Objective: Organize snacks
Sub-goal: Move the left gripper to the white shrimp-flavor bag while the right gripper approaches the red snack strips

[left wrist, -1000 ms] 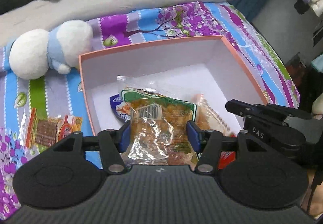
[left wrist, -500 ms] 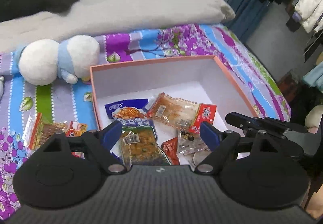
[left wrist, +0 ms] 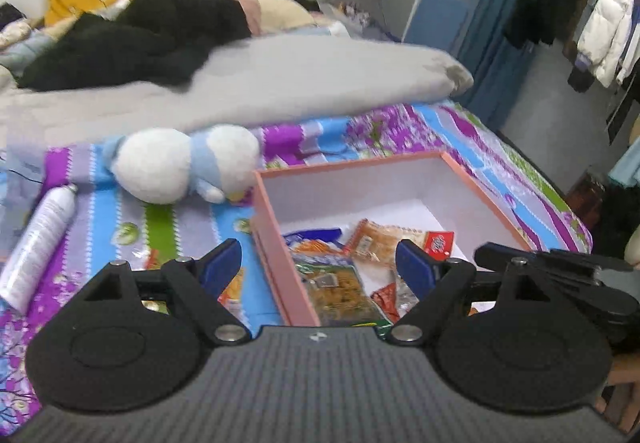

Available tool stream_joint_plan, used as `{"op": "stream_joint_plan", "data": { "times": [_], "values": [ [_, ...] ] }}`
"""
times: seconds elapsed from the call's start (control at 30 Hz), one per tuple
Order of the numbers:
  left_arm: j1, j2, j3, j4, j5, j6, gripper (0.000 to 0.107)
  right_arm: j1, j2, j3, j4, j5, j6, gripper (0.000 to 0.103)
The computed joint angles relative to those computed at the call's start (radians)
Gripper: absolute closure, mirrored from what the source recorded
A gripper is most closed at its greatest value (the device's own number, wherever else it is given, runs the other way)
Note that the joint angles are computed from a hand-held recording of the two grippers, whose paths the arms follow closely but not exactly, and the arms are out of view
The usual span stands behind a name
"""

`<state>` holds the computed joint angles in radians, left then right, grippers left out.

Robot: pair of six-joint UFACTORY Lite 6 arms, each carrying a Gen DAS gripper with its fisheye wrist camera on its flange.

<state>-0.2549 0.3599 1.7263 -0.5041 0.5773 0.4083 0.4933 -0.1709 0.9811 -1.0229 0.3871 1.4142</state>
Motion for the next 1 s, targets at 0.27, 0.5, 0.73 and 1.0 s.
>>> {"op": "stream_joint_plan", "data": {
  "times": [0.27, 0.5, 0.73, 1.0],
  "values": [
    [0.120, -0.372, -0.429, -0.246, -0.104, 0.311, 0.020, 0.285, -0.099, -0.113, -0.261, 0.205, 0.373, 0.097],
    [0.210, -0.715, -0.761, -0.309, -0.097, 0.503, 0.020, 0.568, -0.112, -0.146, -0.298, 0.433, 0.529, 0.097],
    [0.414, -0.959, -0.939, -0.428, 0.093, 0.625, 0.020, 0.752, -0.068, -0.100, -0.298, 0.577, 0.558, 0.097],
    [0.649, -1.176, -1.087, -0.470, 0.326, 0.736, 0.020, 0.927, 0.024, -0.077, -0.255, 0.701, 0.666, 0.096]
  ]
}}
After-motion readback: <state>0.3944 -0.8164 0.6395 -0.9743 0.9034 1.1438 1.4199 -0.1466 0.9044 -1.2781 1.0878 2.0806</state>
